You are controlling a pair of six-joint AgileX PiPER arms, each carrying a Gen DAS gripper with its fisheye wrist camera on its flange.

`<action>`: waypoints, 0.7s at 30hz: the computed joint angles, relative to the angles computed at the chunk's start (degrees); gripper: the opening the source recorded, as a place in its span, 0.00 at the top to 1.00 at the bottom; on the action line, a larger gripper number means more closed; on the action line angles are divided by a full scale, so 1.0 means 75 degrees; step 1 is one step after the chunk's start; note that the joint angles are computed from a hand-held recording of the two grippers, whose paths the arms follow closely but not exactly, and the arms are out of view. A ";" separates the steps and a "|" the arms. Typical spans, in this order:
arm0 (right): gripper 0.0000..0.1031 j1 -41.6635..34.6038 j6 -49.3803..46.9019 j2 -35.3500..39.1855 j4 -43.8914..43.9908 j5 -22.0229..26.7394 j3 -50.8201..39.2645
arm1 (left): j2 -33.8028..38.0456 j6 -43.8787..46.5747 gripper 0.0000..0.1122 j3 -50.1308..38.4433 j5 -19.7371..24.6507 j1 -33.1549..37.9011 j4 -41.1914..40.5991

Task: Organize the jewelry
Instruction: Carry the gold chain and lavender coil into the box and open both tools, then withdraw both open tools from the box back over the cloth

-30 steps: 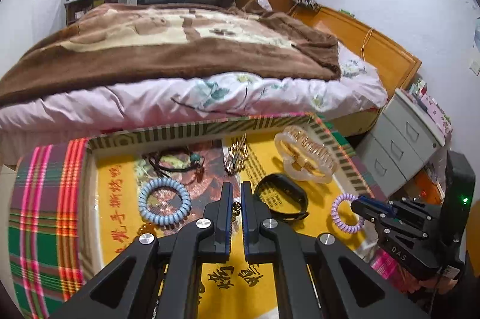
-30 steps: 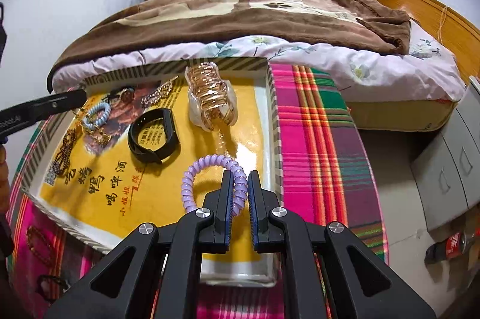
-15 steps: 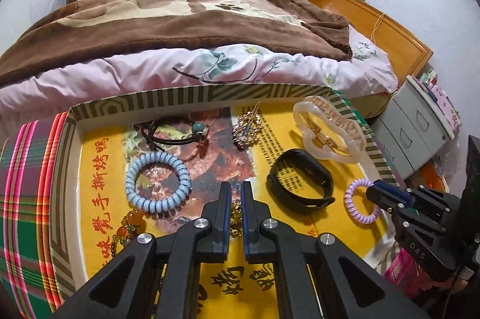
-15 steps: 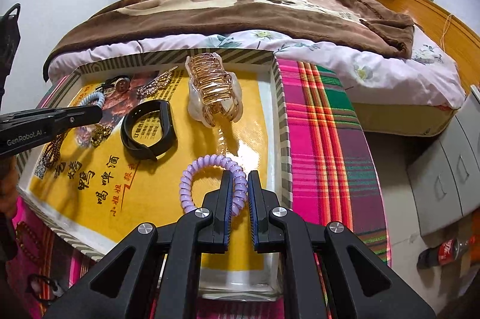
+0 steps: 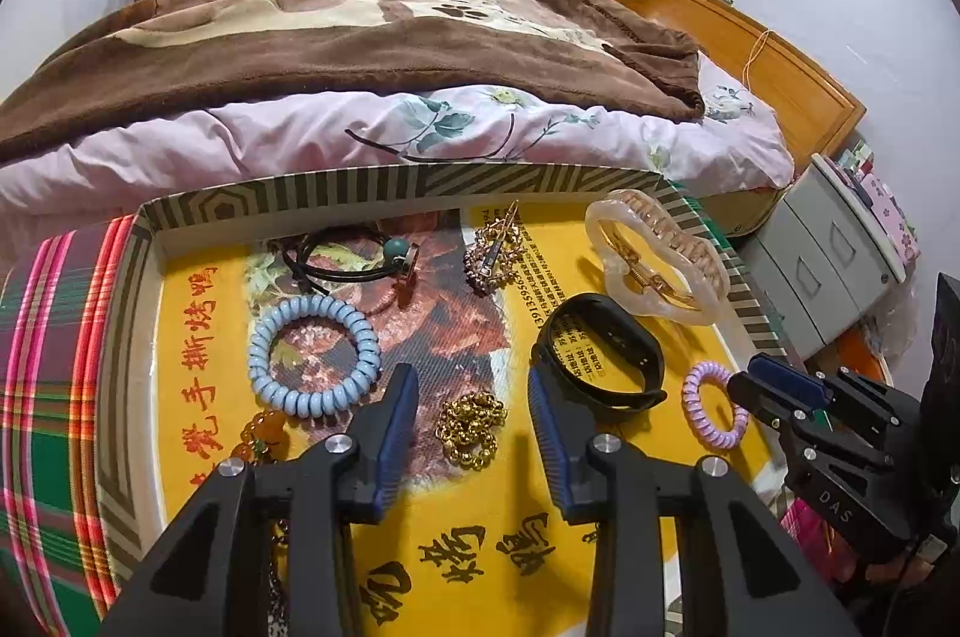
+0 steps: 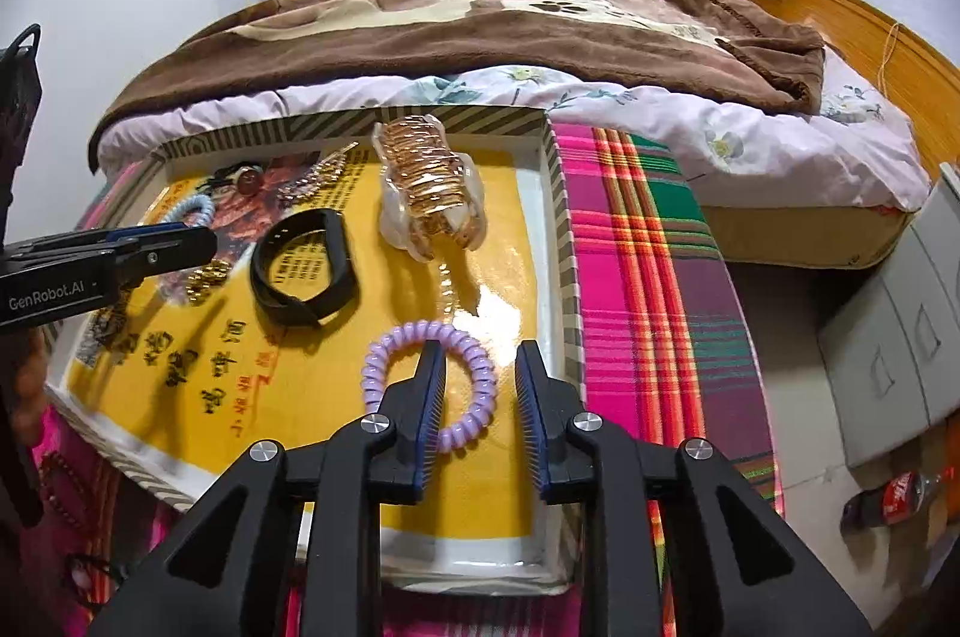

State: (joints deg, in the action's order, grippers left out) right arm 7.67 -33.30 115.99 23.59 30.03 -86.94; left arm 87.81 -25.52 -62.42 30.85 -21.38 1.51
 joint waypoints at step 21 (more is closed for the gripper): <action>0.75 0.0038 -0.1158 -0.2497 0.1316 -0.0707 0.2532 | -0.3021 -0.4969 0.43 0.1053 0.2237 -0.3030 0.4075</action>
